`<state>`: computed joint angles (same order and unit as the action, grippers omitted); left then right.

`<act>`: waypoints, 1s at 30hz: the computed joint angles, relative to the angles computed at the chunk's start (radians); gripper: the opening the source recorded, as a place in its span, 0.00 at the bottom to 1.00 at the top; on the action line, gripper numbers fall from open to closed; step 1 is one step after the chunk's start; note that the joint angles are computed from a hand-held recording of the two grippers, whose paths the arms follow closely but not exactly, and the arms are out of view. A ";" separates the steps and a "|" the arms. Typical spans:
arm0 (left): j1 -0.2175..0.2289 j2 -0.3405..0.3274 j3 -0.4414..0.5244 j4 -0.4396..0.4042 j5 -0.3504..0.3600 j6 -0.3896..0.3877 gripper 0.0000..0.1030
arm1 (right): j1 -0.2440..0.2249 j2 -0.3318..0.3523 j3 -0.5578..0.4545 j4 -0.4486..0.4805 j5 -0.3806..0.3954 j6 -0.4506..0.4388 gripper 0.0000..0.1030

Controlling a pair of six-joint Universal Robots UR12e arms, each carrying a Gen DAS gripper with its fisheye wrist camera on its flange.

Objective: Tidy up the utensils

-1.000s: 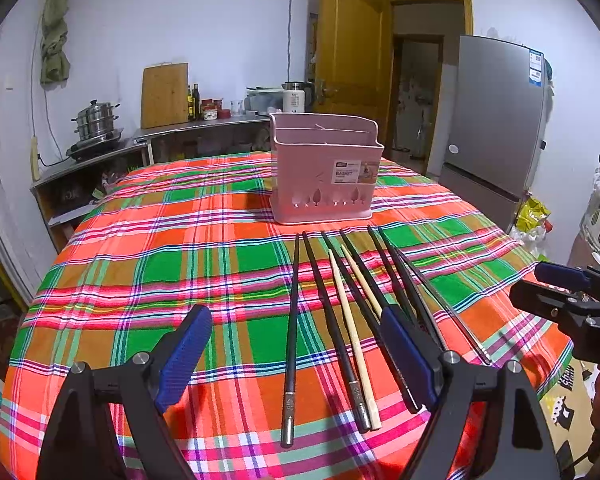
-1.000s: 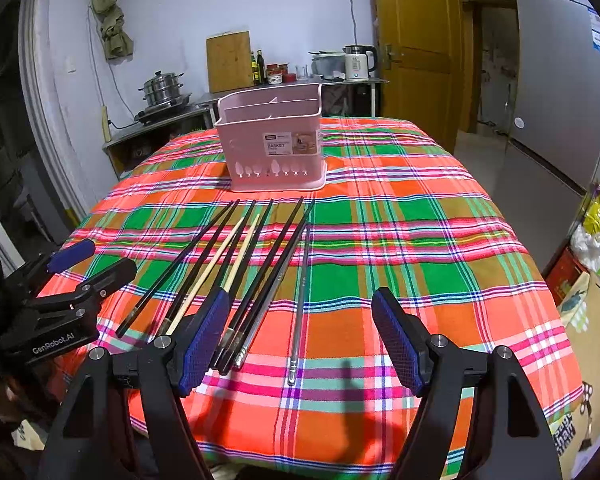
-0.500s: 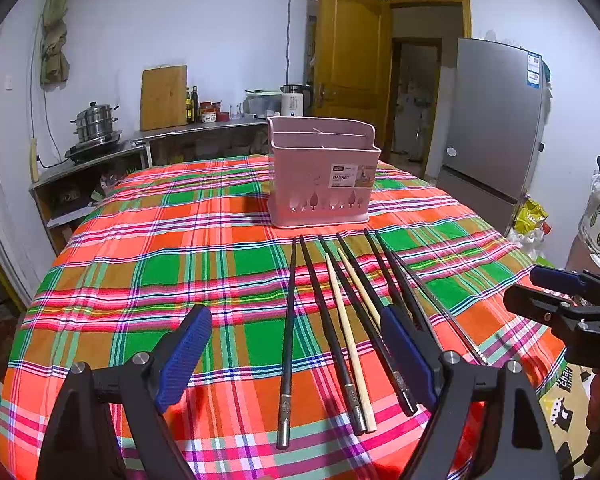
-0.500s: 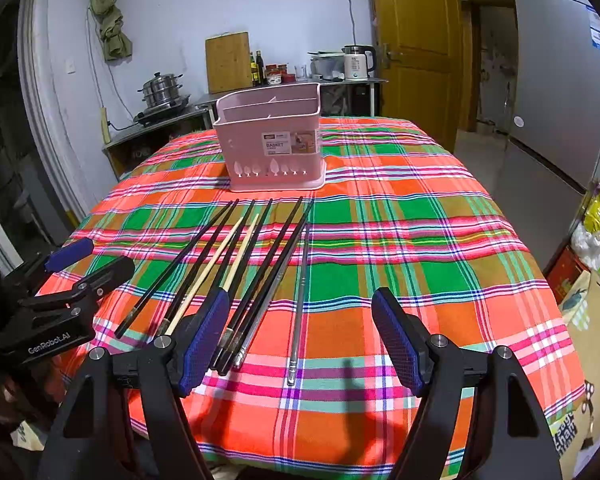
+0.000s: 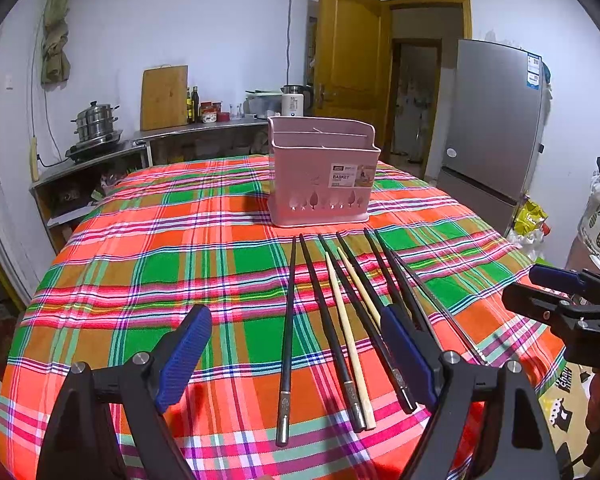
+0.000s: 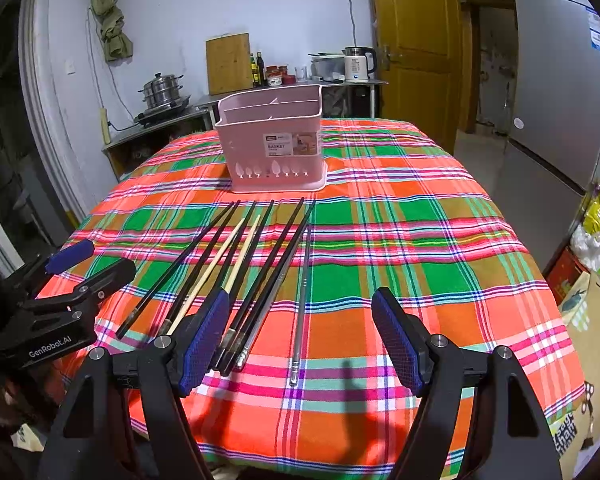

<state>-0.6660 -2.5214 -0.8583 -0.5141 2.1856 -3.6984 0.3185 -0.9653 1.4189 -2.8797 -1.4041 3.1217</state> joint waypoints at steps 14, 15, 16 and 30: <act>-0.001 0.002 -0.007 0.006 -0.004 0.001 0.84 | 0.001 -0.001 0.001 -0.002 0.000 0.001 0.72; -0.001 0.002 -0.007 0.006 -0.004 0.001 0.84 | 0.000 -0.001 0.002 -0.002 0.000 0.000 0.72; -0.001 0.002 -0.007 0.006 -0.005 0.002 0.84 | 0.000 -0.001 0.002 -0.002 0.000 0.000 0.72; 0.008 0.002 -0.005 -0.011 -0.039 0.001 0.84 | 0.002 0.002 -0.002 0.007 -0.001 0.002 0.72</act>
